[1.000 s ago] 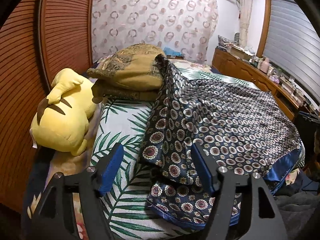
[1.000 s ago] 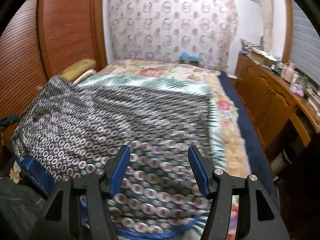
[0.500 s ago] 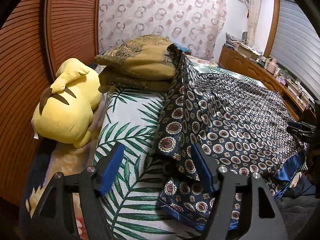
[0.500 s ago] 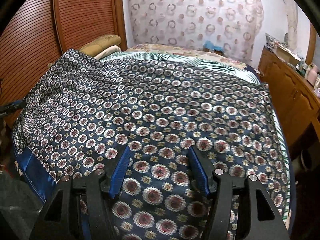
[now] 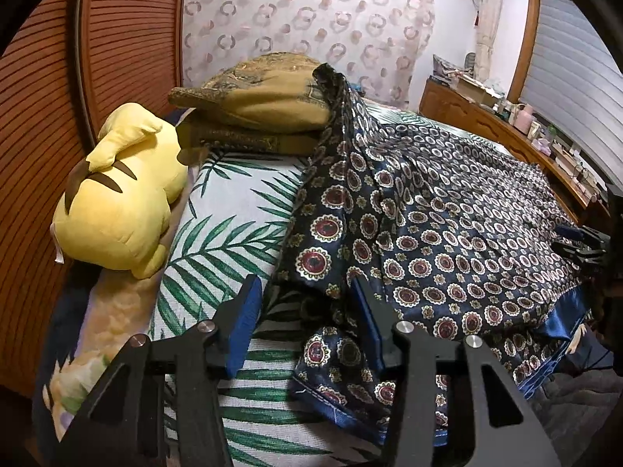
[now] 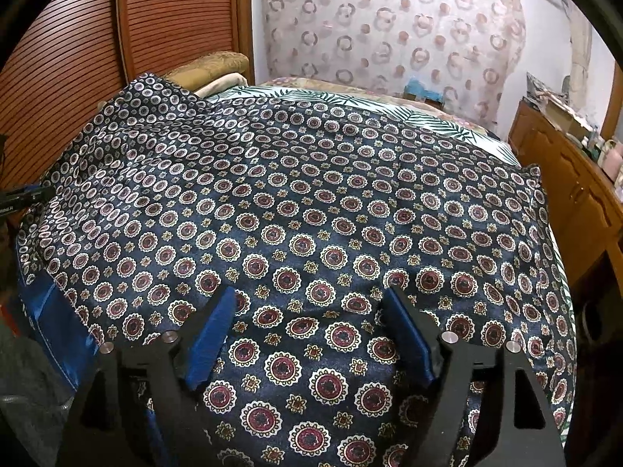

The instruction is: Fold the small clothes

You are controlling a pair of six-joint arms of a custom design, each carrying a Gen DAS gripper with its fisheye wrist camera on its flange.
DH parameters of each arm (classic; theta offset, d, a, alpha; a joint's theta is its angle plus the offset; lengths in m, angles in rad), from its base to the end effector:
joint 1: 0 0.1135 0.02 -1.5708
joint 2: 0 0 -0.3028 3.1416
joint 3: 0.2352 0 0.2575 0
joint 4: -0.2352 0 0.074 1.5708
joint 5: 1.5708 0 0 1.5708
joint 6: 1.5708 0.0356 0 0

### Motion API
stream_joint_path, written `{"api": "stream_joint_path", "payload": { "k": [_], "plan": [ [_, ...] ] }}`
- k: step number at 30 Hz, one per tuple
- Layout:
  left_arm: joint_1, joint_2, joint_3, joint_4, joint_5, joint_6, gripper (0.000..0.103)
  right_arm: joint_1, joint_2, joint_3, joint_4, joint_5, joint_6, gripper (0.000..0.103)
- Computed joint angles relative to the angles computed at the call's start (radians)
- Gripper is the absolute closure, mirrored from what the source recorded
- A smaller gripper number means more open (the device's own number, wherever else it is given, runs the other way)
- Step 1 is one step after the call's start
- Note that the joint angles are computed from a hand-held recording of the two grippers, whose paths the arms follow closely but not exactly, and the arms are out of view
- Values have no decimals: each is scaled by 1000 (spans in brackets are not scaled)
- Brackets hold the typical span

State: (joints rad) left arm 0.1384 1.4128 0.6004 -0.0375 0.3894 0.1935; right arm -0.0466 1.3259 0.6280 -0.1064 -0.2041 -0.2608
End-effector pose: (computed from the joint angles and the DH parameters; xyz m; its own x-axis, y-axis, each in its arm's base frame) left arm 0.2581 0.0223 0.1917 -0.7070 0.0812 -0.7026 0.2614 0.9530 -0.1529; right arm 0.2526 -0.0046 0.2139 -0.6708 -0.2215 -0.7078 -0.2771 0.9601 -0.0378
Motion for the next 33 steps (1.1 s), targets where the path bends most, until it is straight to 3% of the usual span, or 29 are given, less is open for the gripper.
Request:
{"api": "stream_joint_path", "payload": {
  "k": [4, 6, 8, 9, 15, 20, 33],
  "plan": [
    [-12, 2, 3, -1, -1, -11, 60, -1, -2, -2, 4, -3, 2, 23],
    [-19, 8, 6, -5, 13, -14, 84, -6, -5, -3, 3, -6, 0, 23],
    [-20, 17, 15, -17, 34, -14, 98, -5, -7, -6, 6, -5, 2, 23],
    [-22, 19, 22, -28, 54, -12, 99, -4, -8, -8, 7, -4, 4, 23],
    [-54, -79, 68, -56, 139, -51, 100, -7, -7, -8, 9, -7, 2, 23],
    [-136, -128, 143, -69, 135, -81, 100, -14, -8, -9, 8, -16, -1, 23],
    [-365, -30, 374, -72, 108, -116, 100, -69, -61, 14, -67, -58, -23, 23]
  ]
}}
